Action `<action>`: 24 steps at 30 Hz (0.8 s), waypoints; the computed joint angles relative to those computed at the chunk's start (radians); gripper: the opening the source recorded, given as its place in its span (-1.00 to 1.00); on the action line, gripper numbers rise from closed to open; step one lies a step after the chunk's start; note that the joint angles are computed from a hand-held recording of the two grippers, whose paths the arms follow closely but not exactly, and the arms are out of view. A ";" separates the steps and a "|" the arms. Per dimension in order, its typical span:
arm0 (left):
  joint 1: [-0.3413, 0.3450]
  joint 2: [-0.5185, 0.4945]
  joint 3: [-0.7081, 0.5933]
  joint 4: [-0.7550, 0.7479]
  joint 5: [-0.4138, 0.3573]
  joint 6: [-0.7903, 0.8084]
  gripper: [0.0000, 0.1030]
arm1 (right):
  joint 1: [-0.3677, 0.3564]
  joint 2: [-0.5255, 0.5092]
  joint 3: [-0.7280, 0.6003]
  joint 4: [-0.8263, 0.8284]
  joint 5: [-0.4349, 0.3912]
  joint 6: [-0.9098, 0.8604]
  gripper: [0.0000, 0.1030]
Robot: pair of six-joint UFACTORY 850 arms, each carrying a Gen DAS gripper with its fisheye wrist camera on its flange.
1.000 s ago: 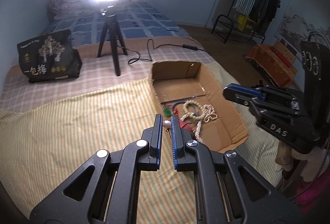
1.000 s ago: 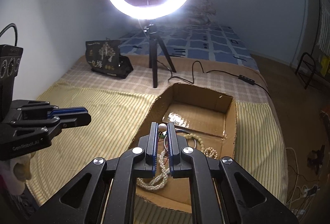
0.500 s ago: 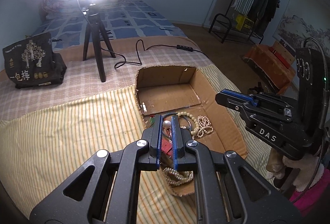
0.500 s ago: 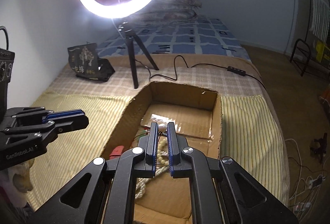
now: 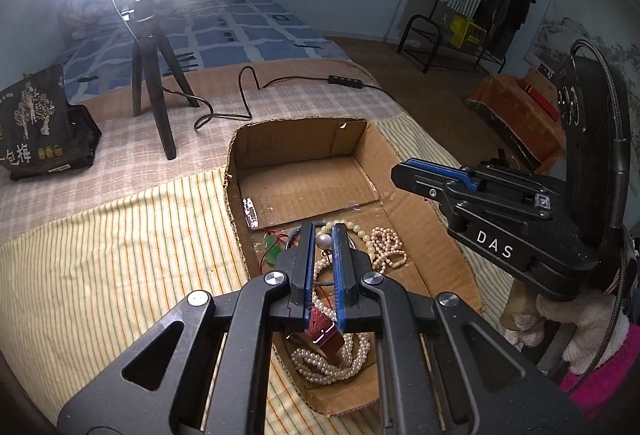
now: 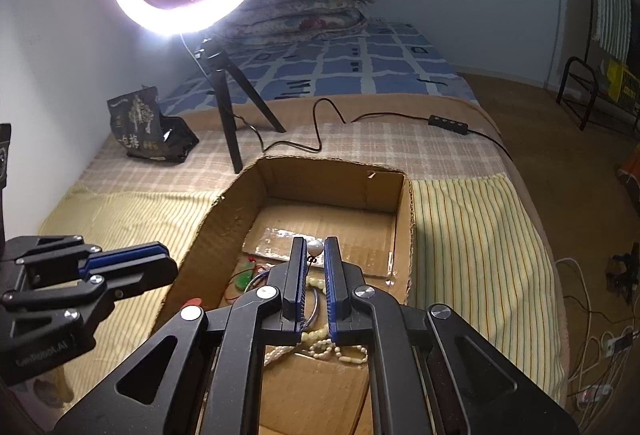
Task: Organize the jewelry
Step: 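Open both tools to drop the pearls into the box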
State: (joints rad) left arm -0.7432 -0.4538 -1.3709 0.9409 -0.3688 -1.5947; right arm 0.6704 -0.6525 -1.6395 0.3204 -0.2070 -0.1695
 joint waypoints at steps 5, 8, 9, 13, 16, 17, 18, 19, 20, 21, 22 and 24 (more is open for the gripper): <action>0.007 -0.013 -0.009 -0.001 0.006 0.003 -0.87 | -0.002 -0.017 -0.018 0.022 -0.009 -0.021 -0.86; 0.006 -0.013 -0.007 0.002 0.010 -0.001 -0.87 | -0.002 -0.027 -0.030 0.034 -0.015 -0.032 -0.86; 0.007 -0.014 -0.008 0.002 0.010 0.001 -0.87 | -0.001 -0.030 -0.033 0.030 -0.014 -0.027 -0.86; 0.006 -0.014 -0.007 0.013 0.008 -0.003 -0.87 | -0.002 -0.035 -0.039 0.020 -0.012 -0.009 -0.86; 0.004 -0.014 -0.008 0.017 0.002 -0.003 -0.87 | -0.004 -0.035 -0.038 0.003 -0.009 0.015 -0.86; 0.004 -0.016 -0.010 0.016 -0.001 -0.002 -0.87 | -0.003 -0.037 -0.042 -0.013 -0.010 0.033 -0.84; 0.003 -0.016 -0.011 0.014 -0.003 0.000 -0.87 | -0.003 -0.037 -0.042 -0.025 -0.011 0.047 -0.79; 0.002 -0.017 -0.012 0.010 -0.005 0.005 -0.84 | -0.003 -0.037 -0.042 -0.025 -0.010 0.050 -0.57; 0.001 -0.018 -0.014 0.002 -0.008 0.013 -0.74 | -0.003 -0.036 -0.040 -0.029 -0.008 0.057 -0.25; 0.001 -0.017 -0.014 0.003 -0.010 0.011 -0.38 | -0.003 -0.035 -0.039 -0.034 -0.003 0.065 -0.10; -0.001 -0.016 -0.013 0.023 -0.014 -0.009 -0.03 | -0.001 -0.027 -0.027 -0.071 0.016 0.105 0.05; -0.007 -0.011 -0.009 0.078 -0.032 -0.065 0.10 | 0.002 -0.022 -0.025 -0.161 0.025 0.196 0.07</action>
